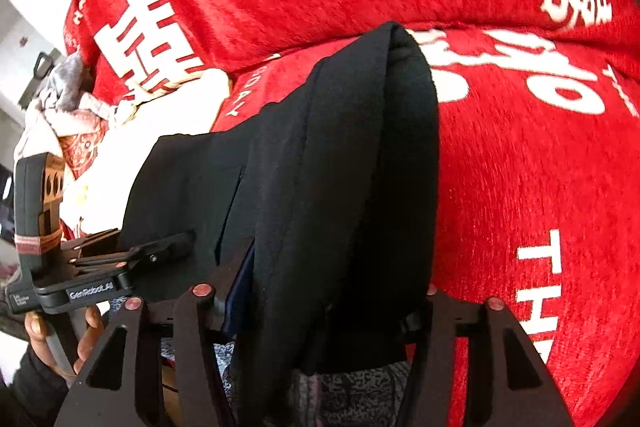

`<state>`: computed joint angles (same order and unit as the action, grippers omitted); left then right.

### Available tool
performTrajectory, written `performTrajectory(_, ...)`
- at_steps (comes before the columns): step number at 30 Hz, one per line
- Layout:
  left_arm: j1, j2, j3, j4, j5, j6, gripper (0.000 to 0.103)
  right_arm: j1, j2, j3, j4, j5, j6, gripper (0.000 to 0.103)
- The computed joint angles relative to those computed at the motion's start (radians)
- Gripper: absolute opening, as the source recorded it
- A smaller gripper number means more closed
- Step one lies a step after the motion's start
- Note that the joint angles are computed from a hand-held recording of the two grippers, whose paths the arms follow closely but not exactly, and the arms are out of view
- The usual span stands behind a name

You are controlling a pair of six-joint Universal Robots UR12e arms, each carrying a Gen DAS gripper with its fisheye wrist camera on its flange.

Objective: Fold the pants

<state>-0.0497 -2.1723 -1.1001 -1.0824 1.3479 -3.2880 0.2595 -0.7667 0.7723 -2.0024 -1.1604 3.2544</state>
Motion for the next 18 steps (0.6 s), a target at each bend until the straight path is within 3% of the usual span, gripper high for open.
performTrajectory(4,0.008,-0.004,-0.005,0.001,0.013,-0.025,0.095,-0.007,0.014,-0.011,0.028,-0.014,0.068,0.083)
performTrajectory(7,0.014,0.008,-0.021,0.014,0.012,-0.012,0.096,-0.019,0.015,-0.013,0.054,0.028,0.11,0.085)
performTrajectory(9,0.015,0.023,-0.038,0.032,0.032,-0.001,0.096,-0.018,0.006,-0.006,0.048,0.005,0.103,0.085)
performTrajectory(11,0.013,0.038,-0.055,0.05,0.061,0.012,0.096,-0.012,-0.009,0.005,0.033,-0.045,0.09,0.085)
performTrajectory(16,-0.001,0.084,-0.106,0.101,0.161,0.023,0.096,0.014,-0.082,0.091,-0.105,-0.216,0.038,0.085)
performTrajectory(18,-0.009,0.101,-0.124,0.114,0.205,0.023,0.096,0.029,-0.119,0.144,-0.179,-0.263,-0.02,0.085)
